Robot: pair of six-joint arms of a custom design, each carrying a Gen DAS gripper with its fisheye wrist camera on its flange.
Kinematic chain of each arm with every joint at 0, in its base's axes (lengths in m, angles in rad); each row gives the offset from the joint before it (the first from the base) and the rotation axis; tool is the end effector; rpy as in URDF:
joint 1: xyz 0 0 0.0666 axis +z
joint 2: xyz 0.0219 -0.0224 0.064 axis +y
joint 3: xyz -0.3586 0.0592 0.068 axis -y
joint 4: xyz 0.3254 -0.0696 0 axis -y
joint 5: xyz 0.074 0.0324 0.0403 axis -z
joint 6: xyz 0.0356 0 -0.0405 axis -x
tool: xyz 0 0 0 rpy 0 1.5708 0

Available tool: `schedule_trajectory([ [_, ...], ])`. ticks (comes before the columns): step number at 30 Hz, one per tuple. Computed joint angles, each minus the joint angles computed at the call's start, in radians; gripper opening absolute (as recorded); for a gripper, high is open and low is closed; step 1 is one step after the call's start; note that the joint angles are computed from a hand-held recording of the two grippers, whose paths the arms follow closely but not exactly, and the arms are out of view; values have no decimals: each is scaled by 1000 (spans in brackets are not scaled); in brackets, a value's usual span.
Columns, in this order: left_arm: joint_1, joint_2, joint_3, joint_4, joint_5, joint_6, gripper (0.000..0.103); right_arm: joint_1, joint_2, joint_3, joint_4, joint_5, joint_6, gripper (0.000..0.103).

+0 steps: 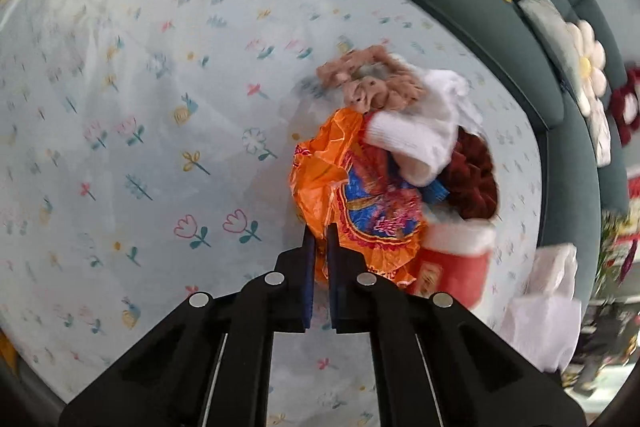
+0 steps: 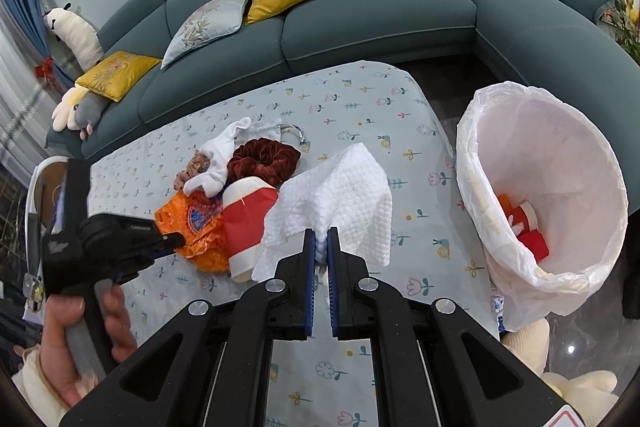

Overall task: Collect trash
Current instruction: 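Grasp the orange bag with the left tool while the right tool holds the white tissue, then carry the orange bag and white tissue over the wastebasket and release both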

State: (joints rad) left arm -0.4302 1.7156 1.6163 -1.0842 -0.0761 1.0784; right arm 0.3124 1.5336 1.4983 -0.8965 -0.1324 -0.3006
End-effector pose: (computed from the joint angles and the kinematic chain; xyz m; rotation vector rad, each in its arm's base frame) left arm 0.4608 -0.2089 0.3419 -0.9091 2.6407 -0.2976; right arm 0.4428 0.1475 0.3922 -0.0707 2.5398 0.4141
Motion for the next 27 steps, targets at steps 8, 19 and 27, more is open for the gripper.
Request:
schedule_trajectory([
  [8, -80, -29, 111, -64, -103, -86, 4, -23, -23, 9, 7, 4, 3, 6],
  [19, -199, 51, 392, -137, -166, -193, 4, -122, -103, -25, 31, -11, 17, 6],
  [27, -285, 228, 705, -218, -151, -305, 4, -233, -143, -51, 44, -23, 51, 6],
])
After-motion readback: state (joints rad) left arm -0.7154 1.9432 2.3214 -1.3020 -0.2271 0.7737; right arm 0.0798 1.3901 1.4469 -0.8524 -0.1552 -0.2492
